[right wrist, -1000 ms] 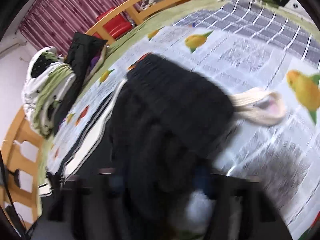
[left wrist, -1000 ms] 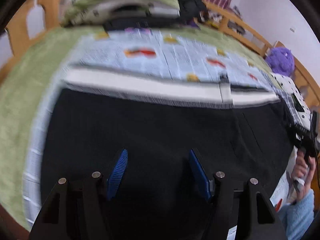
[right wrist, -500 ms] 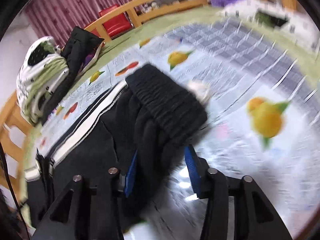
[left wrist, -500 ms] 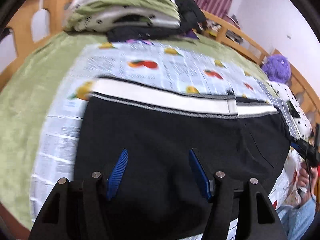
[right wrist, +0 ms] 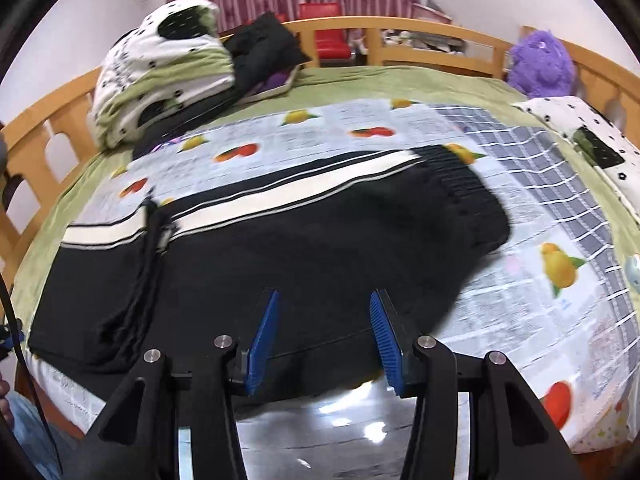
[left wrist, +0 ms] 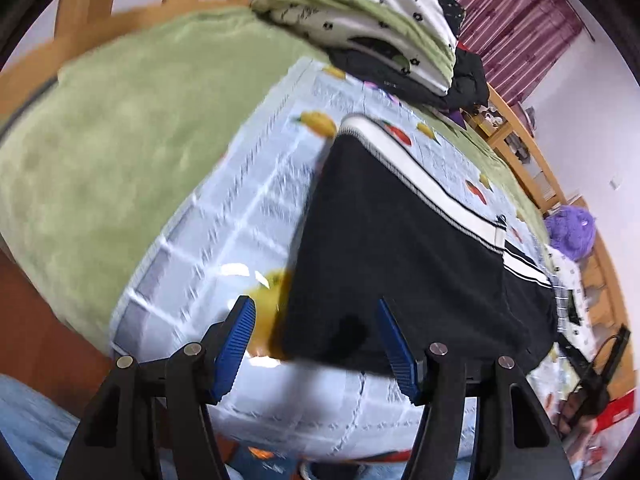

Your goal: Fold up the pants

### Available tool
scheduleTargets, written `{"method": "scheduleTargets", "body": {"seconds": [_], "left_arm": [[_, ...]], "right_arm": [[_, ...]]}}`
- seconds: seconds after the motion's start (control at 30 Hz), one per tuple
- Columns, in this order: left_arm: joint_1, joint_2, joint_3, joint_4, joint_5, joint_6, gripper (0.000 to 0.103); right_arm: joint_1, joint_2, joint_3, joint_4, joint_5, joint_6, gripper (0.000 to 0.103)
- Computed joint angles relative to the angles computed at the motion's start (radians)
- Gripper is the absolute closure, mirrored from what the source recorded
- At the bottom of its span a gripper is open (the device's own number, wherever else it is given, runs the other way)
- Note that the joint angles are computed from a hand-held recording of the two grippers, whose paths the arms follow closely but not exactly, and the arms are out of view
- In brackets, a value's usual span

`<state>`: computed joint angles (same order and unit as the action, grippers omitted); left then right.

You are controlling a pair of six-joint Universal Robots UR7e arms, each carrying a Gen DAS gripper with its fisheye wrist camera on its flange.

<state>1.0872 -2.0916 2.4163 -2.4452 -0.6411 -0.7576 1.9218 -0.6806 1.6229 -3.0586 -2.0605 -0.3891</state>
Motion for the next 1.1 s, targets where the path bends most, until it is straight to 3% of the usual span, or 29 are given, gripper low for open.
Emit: {"method": "scheduleTargets", "body": {"seconds": [0.1, 0.33, 0.47, 0.57, 0.8, 0.9, 1.03, 1.1], "left_arm": [[0.054, 0.038, 0.015, -0.095, -0.062, 0.033, 0.043], [0.101, 0.119, 0.006, -0.248, -0.132, 0.132, 0.043], [0.097, 0.131, 0.008, -0.268, -0.122, 0.141, 0.043], [0.115, 0.131, 0.012, -0.315, -0.156, 0.159, 0.044], [0.144, 0.113, 0.021, -0.361, -0.183, 0.149, 0.077], [0.095, 0.096, 0.020, -0.332, -0.117, 0.156, 0.083], [-0.034, 0.097, 0.005, -0.222, 0.072, 0.146, 0.084], [-0.073, 0.098, -0.013, -0.164, 0.123, 0.136, 0.084]], "right_arm": [[0.010, 0.002, 0.013, 0.026, 0.014, 0.037, 0.056], [0.015, -0.017, 0.054, 0.080, 0.047, 0.093, 0.060], [0.022, -0.021, 0.072, 0.082, 0.048, 0.101, 0.060], [0.024, -0.026, 0.079, 0.101, 0.060, 0.115, 0.060], [0.035, -0.022, 0.085, 0.125, 0.057, 0.147, 0.060], [0.036, -0.024, 0.091, 0.127, 0.063, 0.159, 0.060], [0.035, -0.032, 0.094, 0.132, 0.070, 0.182, 0.060], [0.031, -0.043, 0.102, 0.126, 0.078, 0.189, 0.060]]}}
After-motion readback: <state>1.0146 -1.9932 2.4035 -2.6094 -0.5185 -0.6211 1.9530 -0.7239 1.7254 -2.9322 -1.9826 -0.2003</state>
